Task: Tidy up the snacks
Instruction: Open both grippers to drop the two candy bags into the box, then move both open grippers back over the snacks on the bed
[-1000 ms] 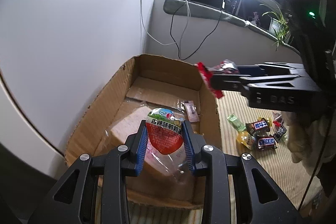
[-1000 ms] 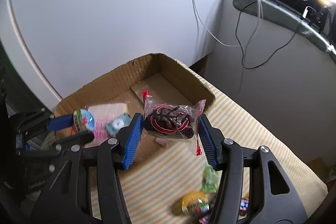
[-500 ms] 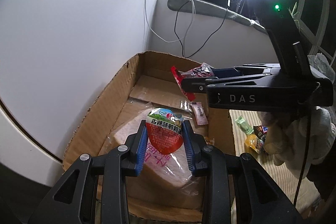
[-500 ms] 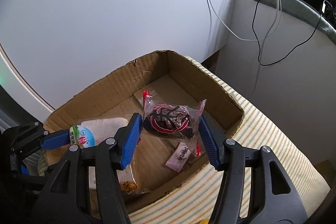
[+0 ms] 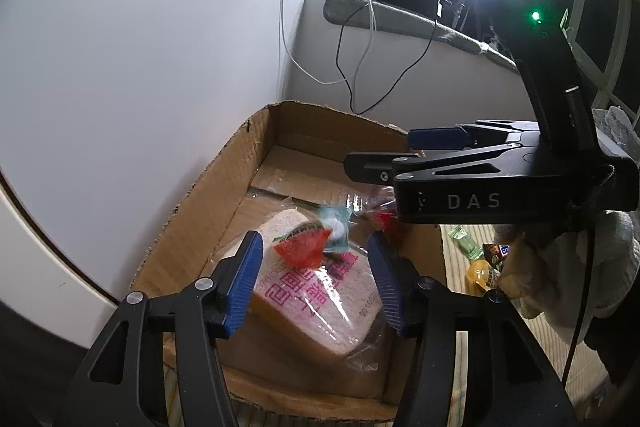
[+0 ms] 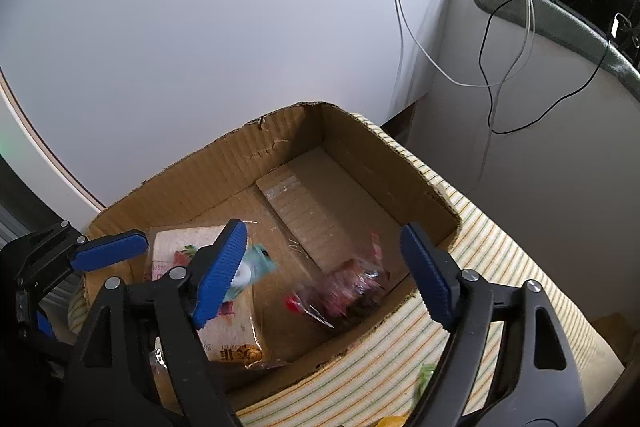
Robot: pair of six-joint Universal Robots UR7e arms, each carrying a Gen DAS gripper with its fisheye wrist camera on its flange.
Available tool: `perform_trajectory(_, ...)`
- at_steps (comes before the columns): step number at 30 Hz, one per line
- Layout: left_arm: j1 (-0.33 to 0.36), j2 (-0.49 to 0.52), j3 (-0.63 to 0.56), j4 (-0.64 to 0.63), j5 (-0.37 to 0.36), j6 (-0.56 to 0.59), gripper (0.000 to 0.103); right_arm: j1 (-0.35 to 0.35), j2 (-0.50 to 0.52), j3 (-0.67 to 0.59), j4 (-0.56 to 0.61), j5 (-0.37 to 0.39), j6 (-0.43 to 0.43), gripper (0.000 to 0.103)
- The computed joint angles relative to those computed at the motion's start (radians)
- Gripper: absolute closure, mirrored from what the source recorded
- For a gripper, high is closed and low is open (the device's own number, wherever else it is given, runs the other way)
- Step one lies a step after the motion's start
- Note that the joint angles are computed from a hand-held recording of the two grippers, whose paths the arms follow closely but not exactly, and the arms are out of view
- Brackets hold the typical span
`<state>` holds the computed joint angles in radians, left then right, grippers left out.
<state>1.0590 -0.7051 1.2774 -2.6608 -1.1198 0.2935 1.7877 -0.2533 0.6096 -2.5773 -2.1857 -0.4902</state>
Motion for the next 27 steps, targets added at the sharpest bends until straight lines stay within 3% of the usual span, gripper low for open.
perform_trajectory(11, -0.023, -0.037, 0.059, -0.037, -0.005, 0.003, 0.049, 0.013, -0.103, 0.172, -0.114, -0.007, -0.002, 0.021)
perform_trajectory(27, -0.074, -0.067, 0.155, -0.064, -0.071, -0.009, 0.051, 0.0, -0.41, 0.655, -0.406, -0.016, -0.003, 0.021)
